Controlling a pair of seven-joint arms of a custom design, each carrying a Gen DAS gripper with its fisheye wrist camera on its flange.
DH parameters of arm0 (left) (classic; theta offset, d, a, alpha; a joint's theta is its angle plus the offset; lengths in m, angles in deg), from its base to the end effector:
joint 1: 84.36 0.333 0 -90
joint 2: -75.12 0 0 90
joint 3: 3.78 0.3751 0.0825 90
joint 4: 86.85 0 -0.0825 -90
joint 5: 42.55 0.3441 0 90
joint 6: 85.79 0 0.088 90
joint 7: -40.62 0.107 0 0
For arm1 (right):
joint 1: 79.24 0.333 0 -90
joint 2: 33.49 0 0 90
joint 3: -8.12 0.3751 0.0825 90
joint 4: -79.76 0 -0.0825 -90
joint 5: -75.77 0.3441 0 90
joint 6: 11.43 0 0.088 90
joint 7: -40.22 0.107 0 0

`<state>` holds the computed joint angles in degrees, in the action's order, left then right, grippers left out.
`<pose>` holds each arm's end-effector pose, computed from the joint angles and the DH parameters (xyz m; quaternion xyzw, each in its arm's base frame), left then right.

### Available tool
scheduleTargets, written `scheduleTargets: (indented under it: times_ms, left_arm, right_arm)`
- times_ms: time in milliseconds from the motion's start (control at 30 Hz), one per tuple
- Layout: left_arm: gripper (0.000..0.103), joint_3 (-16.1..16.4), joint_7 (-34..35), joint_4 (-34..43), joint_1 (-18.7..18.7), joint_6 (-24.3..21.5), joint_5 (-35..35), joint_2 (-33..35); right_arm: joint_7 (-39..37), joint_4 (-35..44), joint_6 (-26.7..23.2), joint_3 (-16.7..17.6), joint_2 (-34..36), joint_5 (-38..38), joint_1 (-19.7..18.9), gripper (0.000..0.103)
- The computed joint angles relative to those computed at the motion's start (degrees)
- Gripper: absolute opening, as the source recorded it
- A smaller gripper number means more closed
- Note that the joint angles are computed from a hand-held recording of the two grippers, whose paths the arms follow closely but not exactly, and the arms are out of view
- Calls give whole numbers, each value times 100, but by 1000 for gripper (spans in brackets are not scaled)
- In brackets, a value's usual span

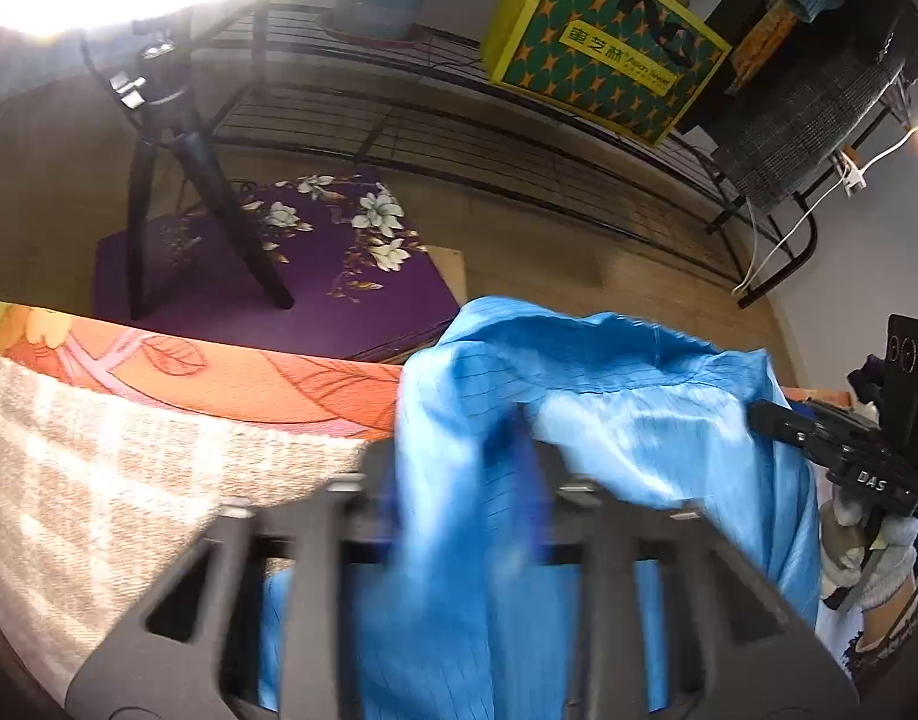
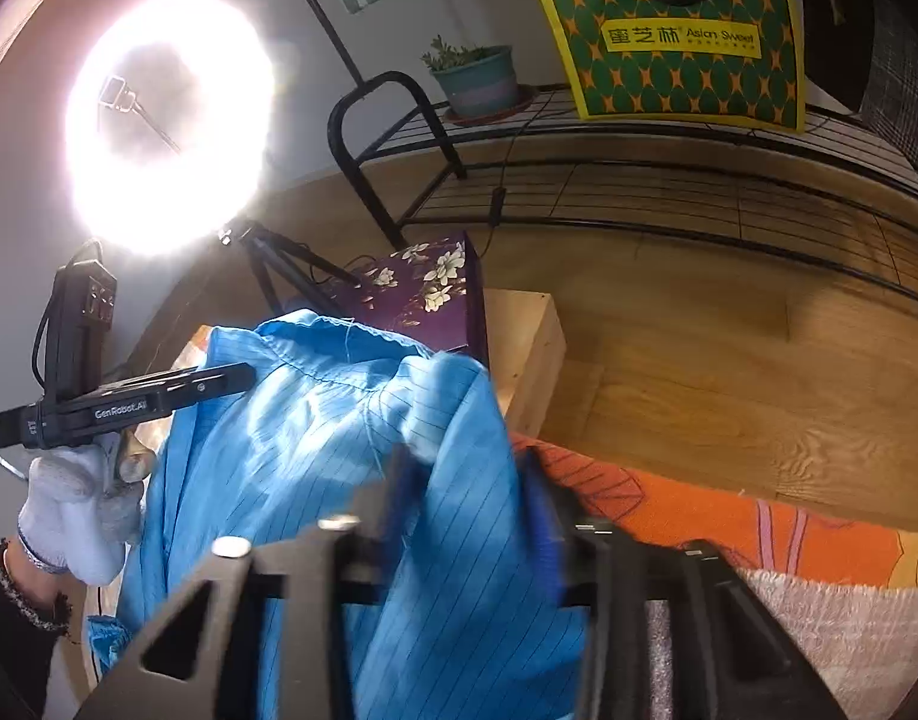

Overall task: Fold large clothes
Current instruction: 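Grasp the coat's collar end with both tools, then lift the collar end with both tools and fold it over the hem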

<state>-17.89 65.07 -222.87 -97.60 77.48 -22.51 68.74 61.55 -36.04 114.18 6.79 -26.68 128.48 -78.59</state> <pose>0.4240 -0.2447 0.5139 -0.7825 0.5448 -0.2839 0.1017 0.5621 0.0223 0.4893 -0.8323 0.4154 0.0423 0.3647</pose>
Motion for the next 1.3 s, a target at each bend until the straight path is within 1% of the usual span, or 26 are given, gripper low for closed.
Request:
scheduleTargets:
  times_ms: [33, 67, 100, 133, 200, 267, 333, 433, 567, 767, 900, 1033, 1167, 1300]
  left_arm:
    - [8, -55, -147, 1, 51, 8, 219, -15]
    - [6, -92, -248, 13, 80, -1, 384, -28]
    - [5, -159, -452, 6, 137, 5, 674, -85]
    - [3, -178, -568, -7, 161, 44, 811, -126]
    - [2, -260, -1037, -103, 279, 250, 1179, -301]
    - [1, -314, -1188, -133, 316, 265, 1331, -466]
    - [1, -393, -1288, -144, 330, 177, 1451, -695]
    - [1, -450, -1272, -146, 245, 35, 1349, -995]
    - [1, -636, -1200, -57, 60, -452, 1154, -1502]
    - [1, -958, -1229, 177, -282, -1358, 815, -2198]
    - [1, -1185, -1336, 333, -523, -1822, 600, -2578]
    - [0, -1511, -1523, 506, -760, -2335, 429, -2919]
    - [0, -1775, -1765, 529, -1041, -2672, 225, -3185]
    - [0, -2181, -2117, 571, -1258, -3086, 55, -3293]
  right_arm:
    - [-23, -43, 83, 6, -38, 6, 12, 14]
    - [-46, -86, 213, 18, -83, -14, 41, 4]
    - [-72, -139, 313, 17, -137, -36, 57, 2]
    - [-144, -208, 422, 20, -217, -15, 73, 0]
    - [-255, -273, 414, -11, -324, 130, 58, 0]
    - [-303, -347, 412, -55, -484, 293, 44, 0]
    - [-296, -414, 395, -99, -642, 381, 46, 0]
    - [-330, -576, 404, -176, -981, 456, 69, 0]
    - [-333, -821, 283, -329, -1540, 496, 98, 0]
    - [-191, -1158, -163, -605, -2594, 207, 133, 0]
    - [-113, -1340, -630, -873, -3344, -148, 117, 0]
    - [88, -1467, -1169, -1174, -3988, -461, 19, 0]
    - [149, -1673, -1636, -1438, -4566, -833, -169, 0]
    - [132, -1992, -2132, -1664, -5199, -1244, -398, 0]
